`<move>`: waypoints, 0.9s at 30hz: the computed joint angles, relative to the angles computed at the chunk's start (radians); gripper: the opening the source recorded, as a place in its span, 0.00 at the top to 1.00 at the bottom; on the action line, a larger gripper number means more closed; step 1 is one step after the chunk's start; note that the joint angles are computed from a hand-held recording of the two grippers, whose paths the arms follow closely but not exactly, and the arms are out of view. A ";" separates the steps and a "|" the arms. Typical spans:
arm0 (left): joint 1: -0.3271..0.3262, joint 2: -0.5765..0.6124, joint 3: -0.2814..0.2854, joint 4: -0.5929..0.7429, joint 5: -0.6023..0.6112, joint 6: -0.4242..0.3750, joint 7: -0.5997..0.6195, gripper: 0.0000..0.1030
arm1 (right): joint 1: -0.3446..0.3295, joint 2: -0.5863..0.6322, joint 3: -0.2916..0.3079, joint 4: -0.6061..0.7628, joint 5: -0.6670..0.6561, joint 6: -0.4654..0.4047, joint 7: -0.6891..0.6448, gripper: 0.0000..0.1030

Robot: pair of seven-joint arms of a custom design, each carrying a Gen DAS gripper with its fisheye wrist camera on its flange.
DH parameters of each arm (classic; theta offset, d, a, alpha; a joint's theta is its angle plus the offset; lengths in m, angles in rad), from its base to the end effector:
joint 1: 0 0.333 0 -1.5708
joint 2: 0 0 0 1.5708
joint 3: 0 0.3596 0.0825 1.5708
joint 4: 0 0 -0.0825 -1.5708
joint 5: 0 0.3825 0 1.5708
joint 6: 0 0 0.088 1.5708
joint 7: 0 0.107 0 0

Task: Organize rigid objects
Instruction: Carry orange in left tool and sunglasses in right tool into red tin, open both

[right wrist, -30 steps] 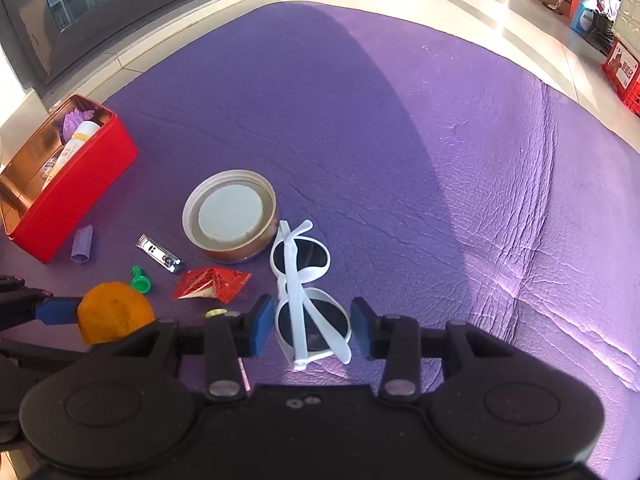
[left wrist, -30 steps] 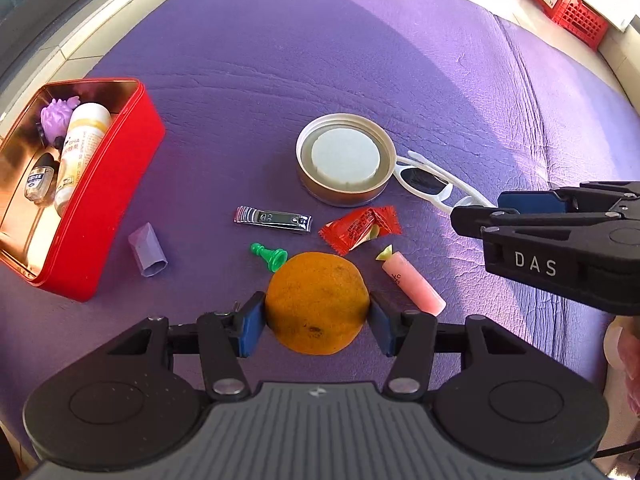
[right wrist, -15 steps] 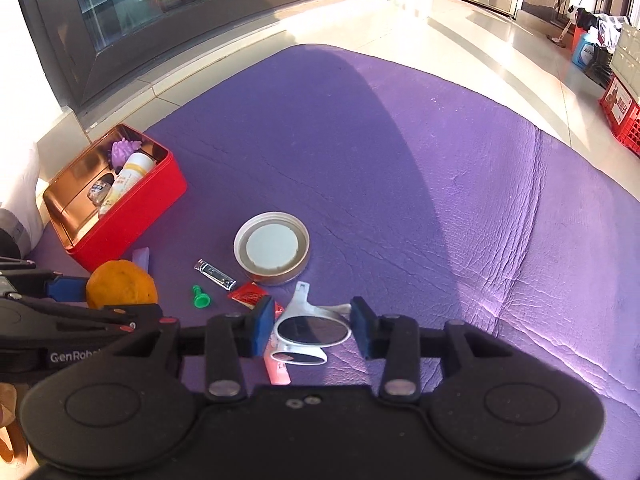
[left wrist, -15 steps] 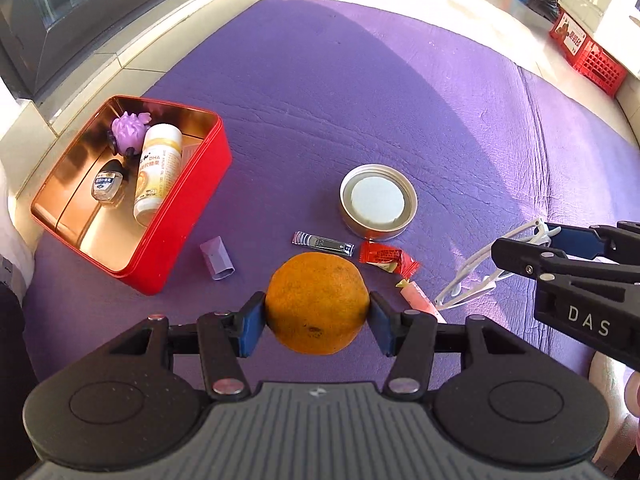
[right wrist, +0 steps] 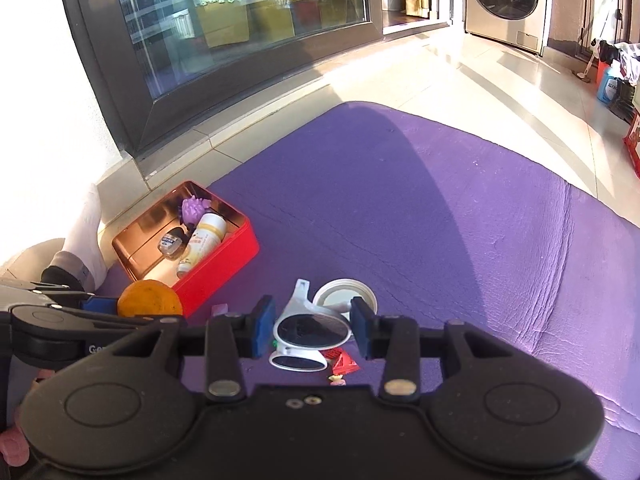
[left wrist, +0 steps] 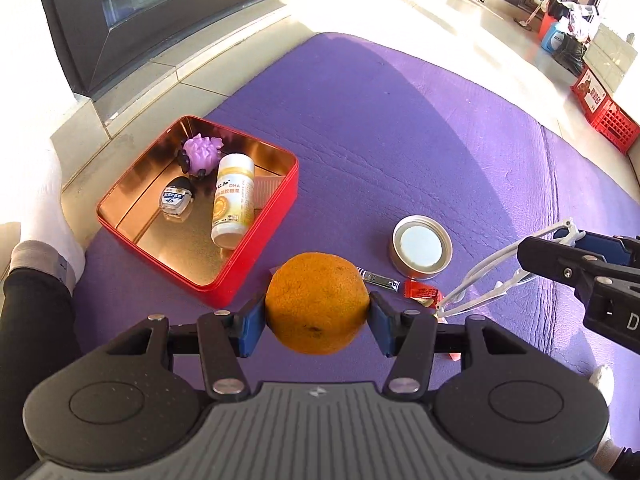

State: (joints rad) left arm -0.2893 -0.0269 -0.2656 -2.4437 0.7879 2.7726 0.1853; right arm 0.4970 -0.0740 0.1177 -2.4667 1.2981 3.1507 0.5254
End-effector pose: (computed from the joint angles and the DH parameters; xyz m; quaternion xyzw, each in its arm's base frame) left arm 0.4072 -0.2890 0.3842 -0.7279 0.6347 -0.1963 0.1695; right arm 0.4301 0.1994 0.4128 -0.7654 0.5288 -0.1340 0.3414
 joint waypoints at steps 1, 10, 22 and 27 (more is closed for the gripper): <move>0.005 -0.008 0.005 -0.005 0.000 0.001 0.000 0.48 | 0.005 0.001 0.000 0.015 0.018 -0.007 -0.020 0.62; 0.081 -0.042 0.033 -0.024 0.042 0.003 -0.002 0.48 | -0.006 0.094 0.037 0.176 0.057 -0.035 -0.080 0.61; 0.157 0.072 0.102 0.051 0.105 0.021 0.015 0.48 | -0.060 0.295 0.113 0.374 -0.115 -0.016 0.048 0.61; 0.156 0.153 0.133 0.105 0.138 0.039 0.035 0.48 | -0.054 0.375 0.107 0.424 -0.269 -0.014 0.183 0.61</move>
